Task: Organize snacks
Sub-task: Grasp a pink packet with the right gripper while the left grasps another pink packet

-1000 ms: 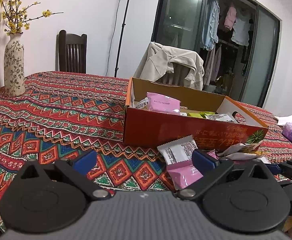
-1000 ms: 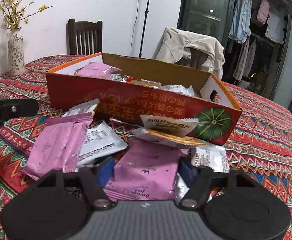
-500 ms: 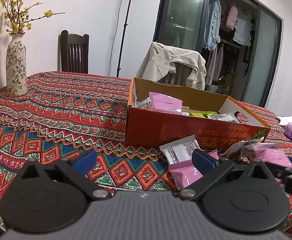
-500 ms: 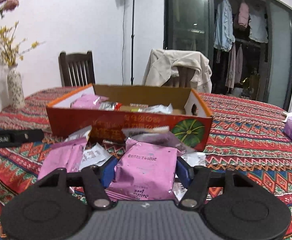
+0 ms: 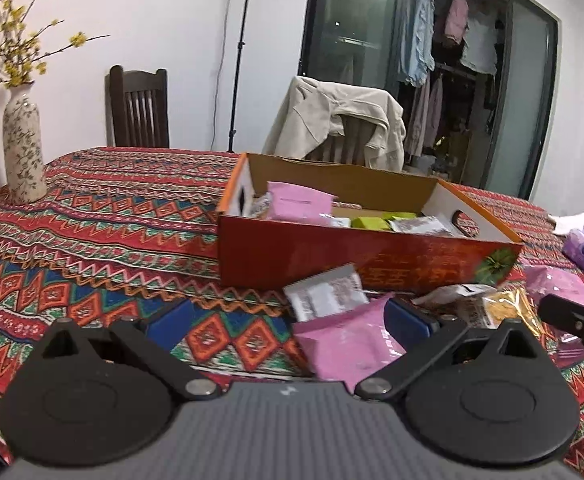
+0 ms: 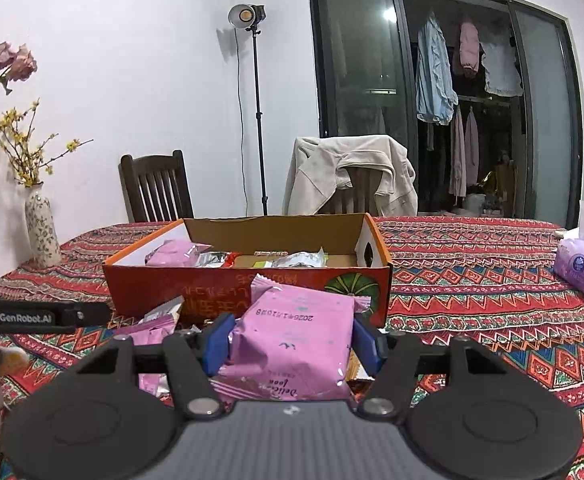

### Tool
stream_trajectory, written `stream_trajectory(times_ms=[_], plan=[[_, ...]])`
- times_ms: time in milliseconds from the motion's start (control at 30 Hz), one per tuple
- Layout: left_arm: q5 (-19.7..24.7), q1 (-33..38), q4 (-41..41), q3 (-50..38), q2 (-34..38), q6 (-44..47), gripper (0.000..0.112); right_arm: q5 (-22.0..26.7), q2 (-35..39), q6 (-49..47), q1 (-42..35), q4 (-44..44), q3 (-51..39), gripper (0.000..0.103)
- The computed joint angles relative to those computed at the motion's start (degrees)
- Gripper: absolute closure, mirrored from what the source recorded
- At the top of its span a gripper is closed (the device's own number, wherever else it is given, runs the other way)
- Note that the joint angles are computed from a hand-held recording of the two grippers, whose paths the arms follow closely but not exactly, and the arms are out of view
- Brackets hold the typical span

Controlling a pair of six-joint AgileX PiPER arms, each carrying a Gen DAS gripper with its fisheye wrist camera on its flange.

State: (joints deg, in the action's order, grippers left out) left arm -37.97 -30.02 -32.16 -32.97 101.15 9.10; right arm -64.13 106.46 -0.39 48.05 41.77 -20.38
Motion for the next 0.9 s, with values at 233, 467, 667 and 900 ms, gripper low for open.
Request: stream_trajectory(times_ms=[233,467,667,900], plan=[[3.24,-2.58,-7.47,-3.3,1.31,5.23,0.009,0.5,1.23,0.49,-2.09,-2.98,-0.82,0.041],[7.27,-3.55,-10.67,-7.07,3.64,7.93,0.009,-0.16,2.64,1.78,-2.66,-4.05,-1.16,0.041],[8.82,-5.52,-18.52,-10.64,6.56,14.99,0.009,-0.28,2.88,1.91,-2.6,-4.07,-1.16,0.041],[10.75,-3.59,-9.65,-9.41,6.17,6.93,0.045,-0.39,3.09,2.04,-2.79,-4.57,-1.04,0.041]])
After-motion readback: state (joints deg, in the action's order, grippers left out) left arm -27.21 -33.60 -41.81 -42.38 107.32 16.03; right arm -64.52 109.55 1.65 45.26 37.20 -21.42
